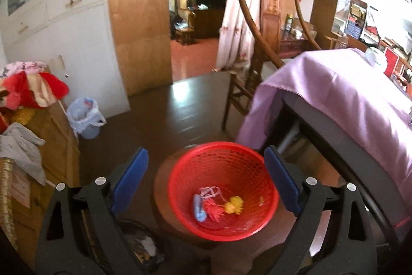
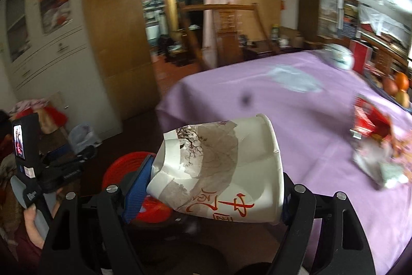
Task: Collect trash
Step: 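Carry the mask and cup to the red wastebasket and release both inside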
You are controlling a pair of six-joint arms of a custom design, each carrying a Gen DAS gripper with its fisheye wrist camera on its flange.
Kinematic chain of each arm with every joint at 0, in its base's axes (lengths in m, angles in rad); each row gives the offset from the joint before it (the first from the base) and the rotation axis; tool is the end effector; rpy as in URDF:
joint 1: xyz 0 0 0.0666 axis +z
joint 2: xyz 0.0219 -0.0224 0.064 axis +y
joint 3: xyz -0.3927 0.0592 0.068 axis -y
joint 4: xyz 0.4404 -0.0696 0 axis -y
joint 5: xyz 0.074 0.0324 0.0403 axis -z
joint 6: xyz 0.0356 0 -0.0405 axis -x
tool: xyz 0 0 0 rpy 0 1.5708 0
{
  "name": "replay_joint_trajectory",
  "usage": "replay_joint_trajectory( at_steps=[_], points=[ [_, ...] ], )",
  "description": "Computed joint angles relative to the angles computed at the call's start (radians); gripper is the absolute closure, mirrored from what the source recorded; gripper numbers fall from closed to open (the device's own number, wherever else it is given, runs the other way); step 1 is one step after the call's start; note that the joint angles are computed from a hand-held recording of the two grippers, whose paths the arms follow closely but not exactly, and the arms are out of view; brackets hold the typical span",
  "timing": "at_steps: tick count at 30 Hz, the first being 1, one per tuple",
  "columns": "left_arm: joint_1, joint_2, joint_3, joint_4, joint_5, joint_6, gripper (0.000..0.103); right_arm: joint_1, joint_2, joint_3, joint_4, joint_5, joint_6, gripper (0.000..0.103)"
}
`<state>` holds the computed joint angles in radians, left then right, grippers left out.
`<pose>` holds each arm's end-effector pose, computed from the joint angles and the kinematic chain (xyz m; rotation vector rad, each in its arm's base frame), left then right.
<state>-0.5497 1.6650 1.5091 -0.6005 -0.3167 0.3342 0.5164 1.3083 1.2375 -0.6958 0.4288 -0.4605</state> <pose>0.5512 -0.3252 0.3726 0.0890 2.2812 -0.0914 0.4436 0.2344 0.4224 0.1450 2.2489 0.0163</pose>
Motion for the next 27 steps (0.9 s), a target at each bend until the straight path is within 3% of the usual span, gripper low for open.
replay_joint_trajectory(
  at_steps=[7,16,19,27],
  points=[
    [0.037,-0.043,-0.048,0.015,-0.054,-0.011,0.011,0.039,0.189,0.158,0.024,-0.123,0.043,0.025],
    [0.075,-0.052,-0.067,-0.005,-0.081,-0.008,0.011,0.030,0.417,0.362,-0.041,-0.252,0.054,0.023],
    [0.074,-0.046,-0.059,-0.010,-0.082,-0.009,0.011,0.028,0.425,0.369,-0.045,-0.267,0.038,0.023],
    [0.045,-0.040,-0.040,0.003,-0.087,-0.034,0.011,0.022,0.331,0.283,0.006,-0.188,0.059,0.020]
  ],
)
